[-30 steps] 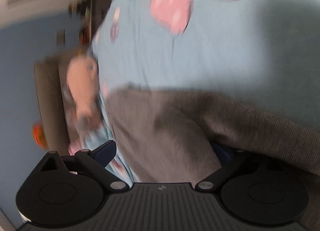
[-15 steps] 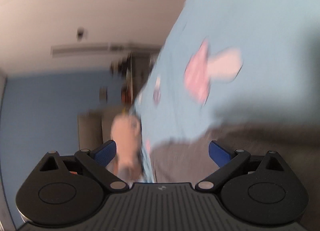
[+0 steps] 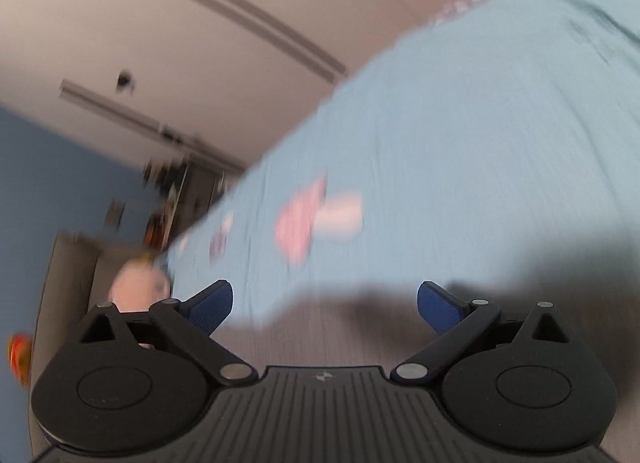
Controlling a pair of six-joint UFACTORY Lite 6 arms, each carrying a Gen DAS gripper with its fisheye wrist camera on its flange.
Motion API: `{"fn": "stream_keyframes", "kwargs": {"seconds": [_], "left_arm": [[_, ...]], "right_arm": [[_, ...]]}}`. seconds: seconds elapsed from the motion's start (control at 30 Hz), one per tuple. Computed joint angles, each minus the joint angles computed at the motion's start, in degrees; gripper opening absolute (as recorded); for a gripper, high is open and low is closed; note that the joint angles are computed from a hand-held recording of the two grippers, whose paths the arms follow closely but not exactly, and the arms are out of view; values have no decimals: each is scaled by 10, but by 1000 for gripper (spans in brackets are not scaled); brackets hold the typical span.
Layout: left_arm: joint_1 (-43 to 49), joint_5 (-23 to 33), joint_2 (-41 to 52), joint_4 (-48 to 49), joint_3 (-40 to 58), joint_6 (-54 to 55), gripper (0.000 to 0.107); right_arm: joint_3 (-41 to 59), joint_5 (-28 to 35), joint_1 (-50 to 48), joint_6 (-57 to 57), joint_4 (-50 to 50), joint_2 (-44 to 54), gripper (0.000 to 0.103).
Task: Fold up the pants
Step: 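Lower the right gripper onto a grey pant leg end and close it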
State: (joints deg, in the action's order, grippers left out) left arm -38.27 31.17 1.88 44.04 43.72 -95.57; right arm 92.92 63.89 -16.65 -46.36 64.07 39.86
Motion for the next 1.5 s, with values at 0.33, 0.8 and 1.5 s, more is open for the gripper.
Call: {"fn": "stream_keyframes", "kwargs": {"seconds": [0.33,0.8,1.5], "left_arm": [[-65,109,-23,-56,50,22,103],[-193,152,262,-79,480,72,103],[-211,176,499,-108,713,129,103]], "right_arm": [[-120,-102,-281,3,-95,-111,88],[-334,-349,-347,-282,-217,-270,99],[-269,-320,-425,-449,-135,-219,99]]}}
